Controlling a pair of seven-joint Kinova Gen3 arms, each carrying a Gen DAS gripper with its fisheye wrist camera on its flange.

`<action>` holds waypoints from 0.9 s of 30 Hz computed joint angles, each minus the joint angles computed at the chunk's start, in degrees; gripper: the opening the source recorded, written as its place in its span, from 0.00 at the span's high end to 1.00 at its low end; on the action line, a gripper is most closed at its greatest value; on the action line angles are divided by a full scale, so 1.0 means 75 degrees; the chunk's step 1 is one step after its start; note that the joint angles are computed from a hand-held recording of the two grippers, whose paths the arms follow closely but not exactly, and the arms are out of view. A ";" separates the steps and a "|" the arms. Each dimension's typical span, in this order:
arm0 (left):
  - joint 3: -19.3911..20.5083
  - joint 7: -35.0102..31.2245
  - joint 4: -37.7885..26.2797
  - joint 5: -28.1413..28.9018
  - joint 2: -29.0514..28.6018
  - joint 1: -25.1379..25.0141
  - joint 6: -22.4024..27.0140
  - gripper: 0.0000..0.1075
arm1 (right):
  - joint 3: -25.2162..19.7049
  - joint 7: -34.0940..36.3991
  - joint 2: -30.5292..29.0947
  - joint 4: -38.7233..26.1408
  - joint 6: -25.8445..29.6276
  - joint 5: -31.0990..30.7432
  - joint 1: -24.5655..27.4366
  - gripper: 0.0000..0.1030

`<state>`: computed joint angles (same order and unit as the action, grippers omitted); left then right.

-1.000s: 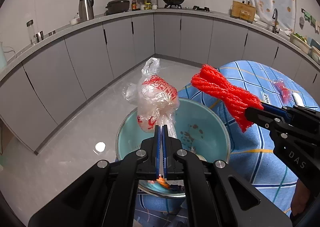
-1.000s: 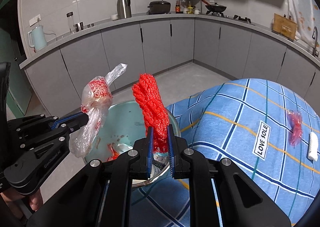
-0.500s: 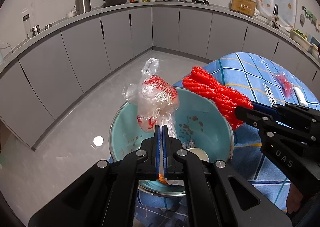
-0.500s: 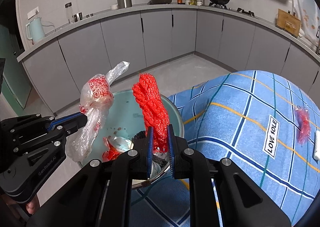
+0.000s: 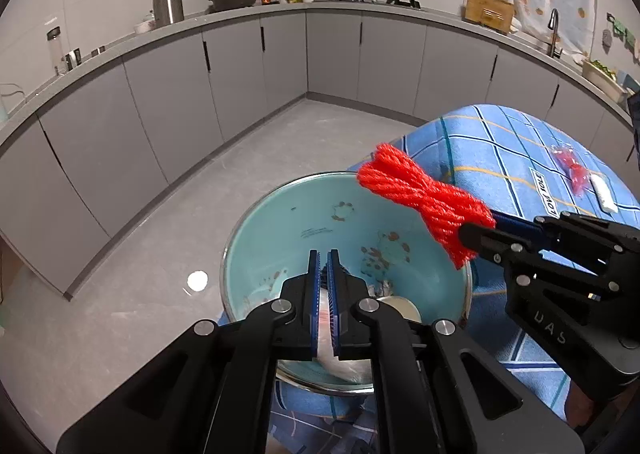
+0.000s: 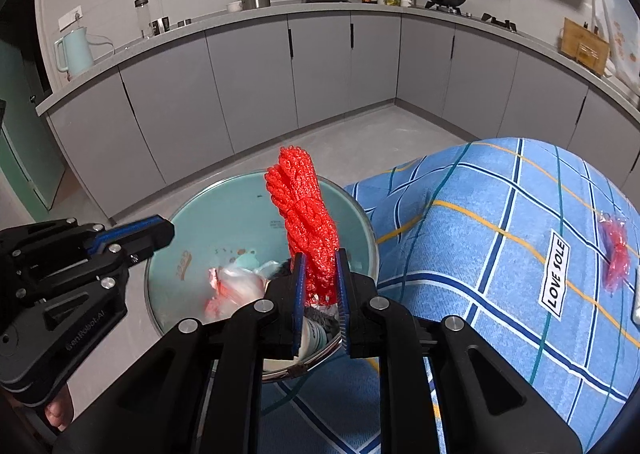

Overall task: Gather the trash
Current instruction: 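Open both grippers to drop the net and bag into the bucket, then move both grippers back over the table toward the pink bag and sponge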

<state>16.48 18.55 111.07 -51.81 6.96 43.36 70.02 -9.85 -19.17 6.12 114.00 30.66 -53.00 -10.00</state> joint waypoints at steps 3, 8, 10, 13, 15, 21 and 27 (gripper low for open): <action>-0.0005 0.0024 0.0029 0.0018 -0.0032 -0.0018 0.0029 0.90 | 0.0009 0.0099 0.0079 -0.0019 0.0051 -0.0152 0.0054 0.74; 0.0021 0.0174 0.0023 -0.0017 -0.0011 0.0031 0.0322 0.58 | 0.0010 0.0143 0.0136 -0.0009 0.0100 -0.0266 0.0168 0.59; 0.0030 0.0222 0.0000 -0.0022 0.0024 0.0057 0.0457 0.56 | 0.0008 0.0260 0.0149 -0.0005 0.0192 -0.0379 0.0237 0.59; 0.0027 0.0219 0.0020 -0.0009 -0.0001 0.0050 0.0454 0.54 | 0.0030 0.0281 0.0119 0.0019 0.0235 -0.0422 0.0256 0.59; 0.0034 0.0227 0.0016 -0.0014 0.0001 0.0053 0.0495 0.47 | 0.0052 0.0263 0.0093 0.0031 0.0241 -0.0428 0.0254 0.57; 0.0056 0.0266 0.0005 -0.0023 -0.0004 0.0066 0.0594 0.37 | 0.0136 0.0326 0.0022 0.0080 0.0297 -0.0494 0.0297 0.55; 0.0073 0.0182 -0.0039 -0.0016 -0.0019 0.0068 0.0633 0.34 | 0.0255 0.0601 -0.0060 0.0149 0.0417 -0.0681 0.0399 0.49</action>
